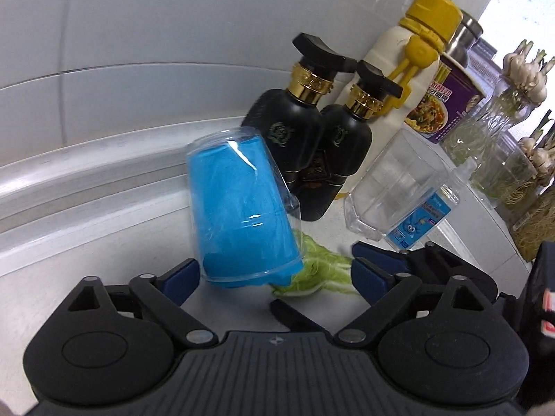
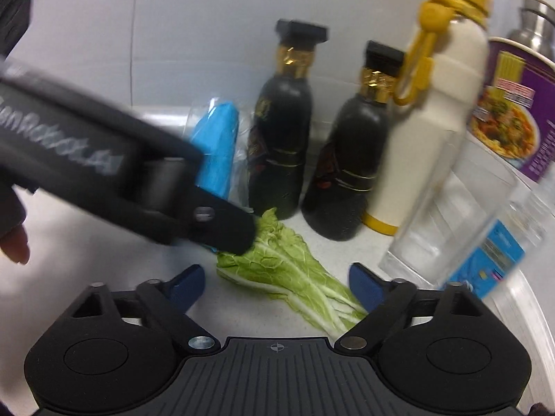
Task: Collect trash
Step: 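Grasp the blue cup with the left tool while the right tool grasps the cabbage leaf, then carry the blue cup and cabbage leaf down over the white bin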
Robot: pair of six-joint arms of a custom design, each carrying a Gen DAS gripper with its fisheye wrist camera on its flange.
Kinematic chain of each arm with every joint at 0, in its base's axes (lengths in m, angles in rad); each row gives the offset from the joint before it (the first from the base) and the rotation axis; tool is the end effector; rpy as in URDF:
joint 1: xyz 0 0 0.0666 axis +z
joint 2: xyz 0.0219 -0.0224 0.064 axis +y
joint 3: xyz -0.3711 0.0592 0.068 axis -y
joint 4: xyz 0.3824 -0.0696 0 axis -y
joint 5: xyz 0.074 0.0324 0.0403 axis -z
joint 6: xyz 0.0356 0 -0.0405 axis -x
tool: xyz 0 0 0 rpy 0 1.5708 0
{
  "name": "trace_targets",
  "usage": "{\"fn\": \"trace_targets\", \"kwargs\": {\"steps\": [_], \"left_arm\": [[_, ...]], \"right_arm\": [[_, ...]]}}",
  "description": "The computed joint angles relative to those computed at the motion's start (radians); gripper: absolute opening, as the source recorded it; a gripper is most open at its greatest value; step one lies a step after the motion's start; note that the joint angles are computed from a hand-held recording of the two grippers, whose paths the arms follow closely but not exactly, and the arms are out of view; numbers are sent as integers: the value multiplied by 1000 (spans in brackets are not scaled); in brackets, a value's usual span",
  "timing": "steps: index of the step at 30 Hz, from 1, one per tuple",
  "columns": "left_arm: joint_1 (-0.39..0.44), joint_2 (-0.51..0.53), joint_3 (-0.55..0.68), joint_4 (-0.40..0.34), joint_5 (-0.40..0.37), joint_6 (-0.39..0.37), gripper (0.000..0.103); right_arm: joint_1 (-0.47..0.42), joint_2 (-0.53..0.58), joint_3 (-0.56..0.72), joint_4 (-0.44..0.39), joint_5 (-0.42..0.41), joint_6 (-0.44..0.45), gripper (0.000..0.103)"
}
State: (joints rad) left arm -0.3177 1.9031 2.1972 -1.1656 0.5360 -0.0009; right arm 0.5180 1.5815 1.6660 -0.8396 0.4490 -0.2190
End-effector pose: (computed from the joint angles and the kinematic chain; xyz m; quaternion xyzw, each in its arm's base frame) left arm 0.6025 -0.2177 0.4899 0.2333 0.8801 -0.2978 0.2870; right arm 0.4874 0.2596 0.4604 -0.0460 0.8981 -0.0514 0.4343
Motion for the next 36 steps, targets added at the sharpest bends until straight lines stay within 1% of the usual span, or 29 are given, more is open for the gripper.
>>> {"fn": "trace_targets", "kwargs": {"steps": [1,3,4,6,8,9,11,12,13,15,17,20,22,26,29,31,36], "left_arm": [[-3,8,11,-5,-5,-4,88],[-9,19,27,-12,-23,-12,81],[-11,26,38,-19,-31,-14,77],[-12,36,55,-32,-56,-5,71],[-13,48,76,-45,-81,14,61],[-12,51,82,-51,-90,22,59],[-8,54,88,-55,-89,31,50],[-7,49,82,-51,-91,27,48],[-6,45,77,-48,-102,19,44],[-5,44,79,-50,-125,13,41],[0,47,87,-53,-139,31,30],[3,52,102,-57,-157,52,24],[7,44,97,-44,-168,56,21],[9,41,96,-20,-175,96,18],[2,27,79,-6,-200,77,14],[5,6,51,12,-200,61,10],[25,-7,64,-37,-171,46,9]], "right_arm": [[-4,-1,-1,5,-17,-2,77],[-12,-4,-3,10,-52,-14,60],[-15,-6,-4,11,-63,-21,56],[-16,-8,-7,12,-61,-31,45],[-16,-13,-15,17,-54,-39,38],[-16,-17,-21,18,-47,-45,34],[-13,-21,-27,17,-28,-52,27],[-13,-21,-28,17,-18,-55,24],[-12,-22,-31,19,-11,-59,22],[-14,-33,-42,21,0,-76,18],[-14,-37,-44,23,9,-101,15],[-19,-38,-40,26,4,-148,13],[-17,-37,-34,20,2,-174,13],[-8,-39,-22,3,10,-195,13],[-2,-43,-10,-13,21,-202,13],[4,-50,-5,-23,27,-214,13],[18,-81,-1,-42,32,-285,11]]}}
